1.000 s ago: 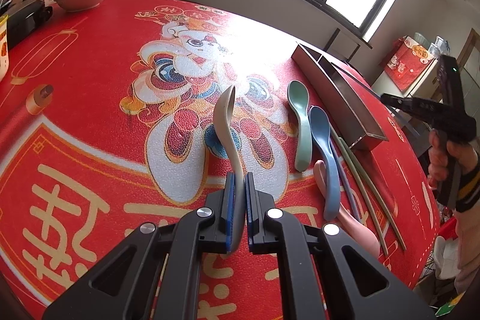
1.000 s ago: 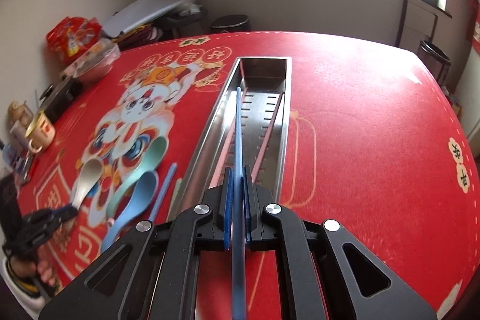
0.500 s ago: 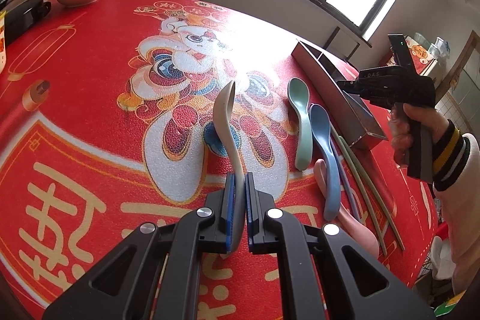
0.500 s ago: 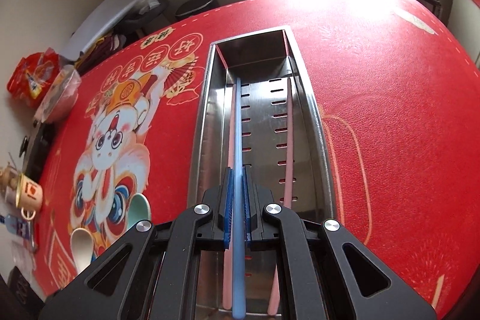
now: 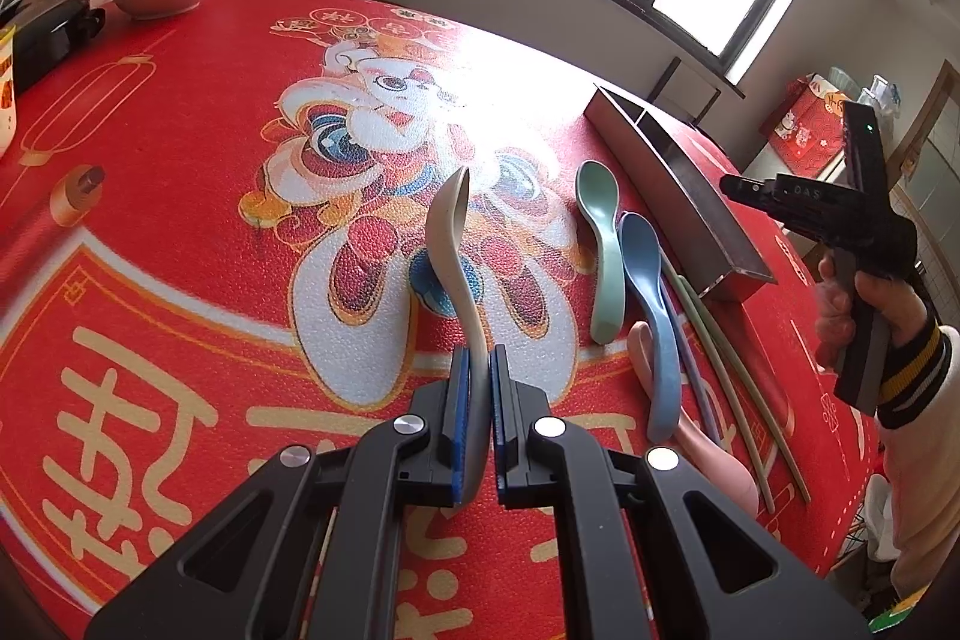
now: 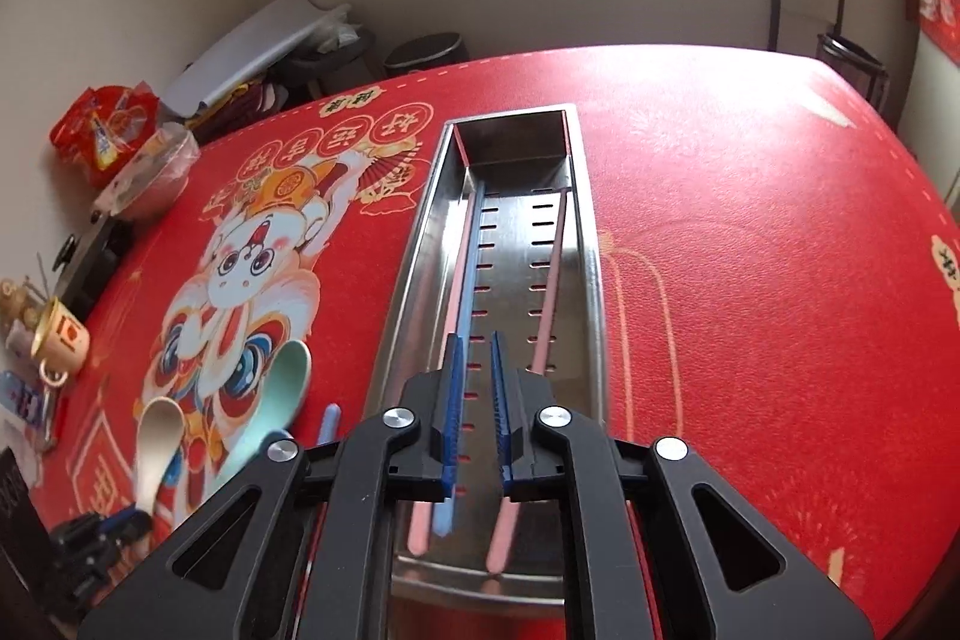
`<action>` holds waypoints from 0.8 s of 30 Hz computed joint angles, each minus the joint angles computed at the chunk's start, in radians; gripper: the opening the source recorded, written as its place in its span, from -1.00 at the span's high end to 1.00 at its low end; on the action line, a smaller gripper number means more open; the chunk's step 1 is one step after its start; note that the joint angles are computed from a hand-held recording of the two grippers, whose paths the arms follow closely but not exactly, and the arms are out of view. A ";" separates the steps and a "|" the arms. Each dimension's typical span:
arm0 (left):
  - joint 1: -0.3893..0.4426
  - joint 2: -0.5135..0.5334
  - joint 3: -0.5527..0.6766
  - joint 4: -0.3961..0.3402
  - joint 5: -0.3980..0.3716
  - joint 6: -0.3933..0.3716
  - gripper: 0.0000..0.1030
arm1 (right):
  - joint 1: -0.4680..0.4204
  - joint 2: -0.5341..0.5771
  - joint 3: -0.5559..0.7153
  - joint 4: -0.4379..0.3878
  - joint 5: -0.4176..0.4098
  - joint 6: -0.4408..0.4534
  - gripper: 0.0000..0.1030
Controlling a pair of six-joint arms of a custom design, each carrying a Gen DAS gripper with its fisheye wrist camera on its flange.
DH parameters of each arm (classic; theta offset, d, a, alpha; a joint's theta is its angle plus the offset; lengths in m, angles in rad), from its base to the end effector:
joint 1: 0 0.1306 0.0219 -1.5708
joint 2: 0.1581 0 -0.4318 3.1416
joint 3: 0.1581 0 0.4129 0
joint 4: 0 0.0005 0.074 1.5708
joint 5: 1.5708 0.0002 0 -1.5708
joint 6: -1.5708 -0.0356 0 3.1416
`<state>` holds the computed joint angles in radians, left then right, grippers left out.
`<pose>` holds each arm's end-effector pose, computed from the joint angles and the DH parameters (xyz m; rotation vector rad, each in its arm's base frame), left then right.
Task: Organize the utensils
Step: 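Lower the blue chopstick into the tray and open the right gripper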
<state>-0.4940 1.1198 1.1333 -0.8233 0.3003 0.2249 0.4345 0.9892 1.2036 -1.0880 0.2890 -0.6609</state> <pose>0.3332 -0.1920 0.4712 0.4743 2.4012 -0.6898 0.2922 0.1239 0.5291 0.3970 2.3690 0.1560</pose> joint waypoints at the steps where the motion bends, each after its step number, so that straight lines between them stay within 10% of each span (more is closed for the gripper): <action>1: -0.002 -0.001 0.001 -0.001 -0.003 -0.003 0.87 | 0.016 -0.025 -0.016 0.007 0.031 0.003 0.01; 12: -0.009 0.009 0.022 -0.029 -0.053 0.020 0.87 | 0.090 -0.221 -0.147 0.050 0.100 0.026 -0.65; 24: -0.081 0.046 0.109 -0.052 -0.109 0.067 0.87 | -0.069 -0.297 -0.231 0.158 0.013 0.021 -0.68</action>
<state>-0.5750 1.1659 1.2422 -0.8753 0.1917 0.2915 0.3651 0.6921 0.9725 -0.9299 0.3019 -0.6400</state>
